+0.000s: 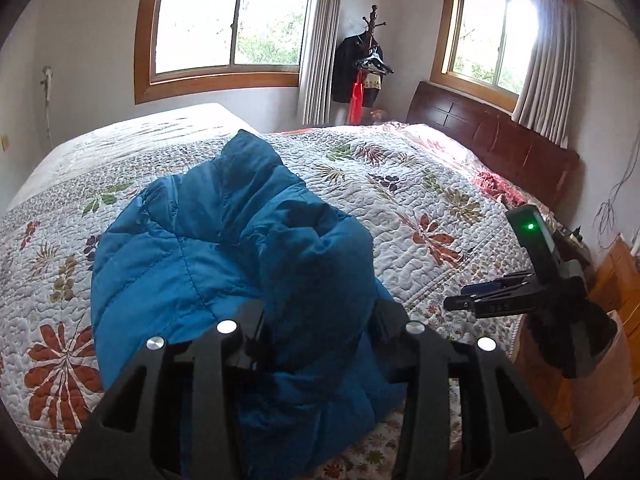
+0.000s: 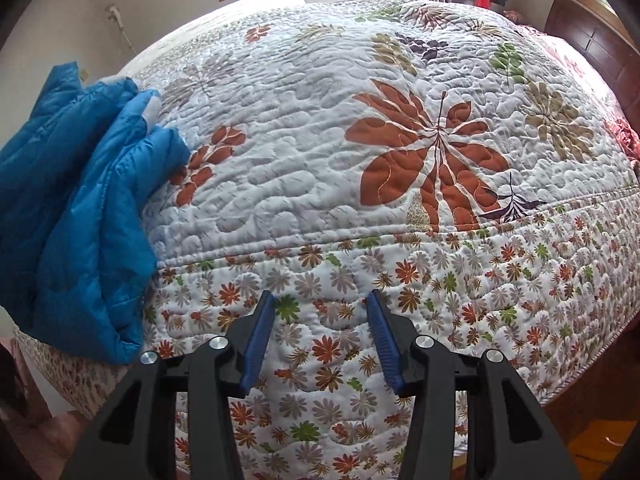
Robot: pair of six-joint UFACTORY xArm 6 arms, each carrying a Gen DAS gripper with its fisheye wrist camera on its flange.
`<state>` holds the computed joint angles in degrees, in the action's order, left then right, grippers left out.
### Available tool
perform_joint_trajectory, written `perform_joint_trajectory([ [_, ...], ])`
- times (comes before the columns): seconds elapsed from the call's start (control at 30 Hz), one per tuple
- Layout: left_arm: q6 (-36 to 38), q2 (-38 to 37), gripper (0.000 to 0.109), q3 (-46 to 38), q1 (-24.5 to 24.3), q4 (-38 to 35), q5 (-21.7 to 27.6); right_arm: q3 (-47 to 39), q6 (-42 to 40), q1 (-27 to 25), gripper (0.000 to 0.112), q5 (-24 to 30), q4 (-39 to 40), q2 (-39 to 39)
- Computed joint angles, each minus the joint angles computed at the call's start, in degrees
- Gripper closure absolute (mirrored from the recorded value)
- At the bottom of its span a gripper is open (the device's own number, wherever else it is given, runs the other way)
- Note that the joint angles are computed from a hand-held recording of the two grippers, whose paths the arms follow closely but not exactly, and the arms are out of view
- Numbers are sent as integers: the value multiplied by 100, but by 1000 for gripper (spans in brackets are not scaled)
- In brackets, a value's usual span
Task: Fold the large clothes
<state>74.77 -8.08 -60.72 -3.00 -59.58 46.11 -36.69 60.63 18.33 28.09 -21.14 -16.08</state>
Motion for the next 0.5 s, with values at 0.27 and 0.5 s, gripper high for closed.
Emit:
perform_joint_trajectory([
  [0.27,-687,-529,53,31,798,-60,657,-936,-3,617,63,765,-258,281],
  [0.5,-1143,-573,53,13,1070,224,244,-2067,260,1430,51,1546,-798,599],
])
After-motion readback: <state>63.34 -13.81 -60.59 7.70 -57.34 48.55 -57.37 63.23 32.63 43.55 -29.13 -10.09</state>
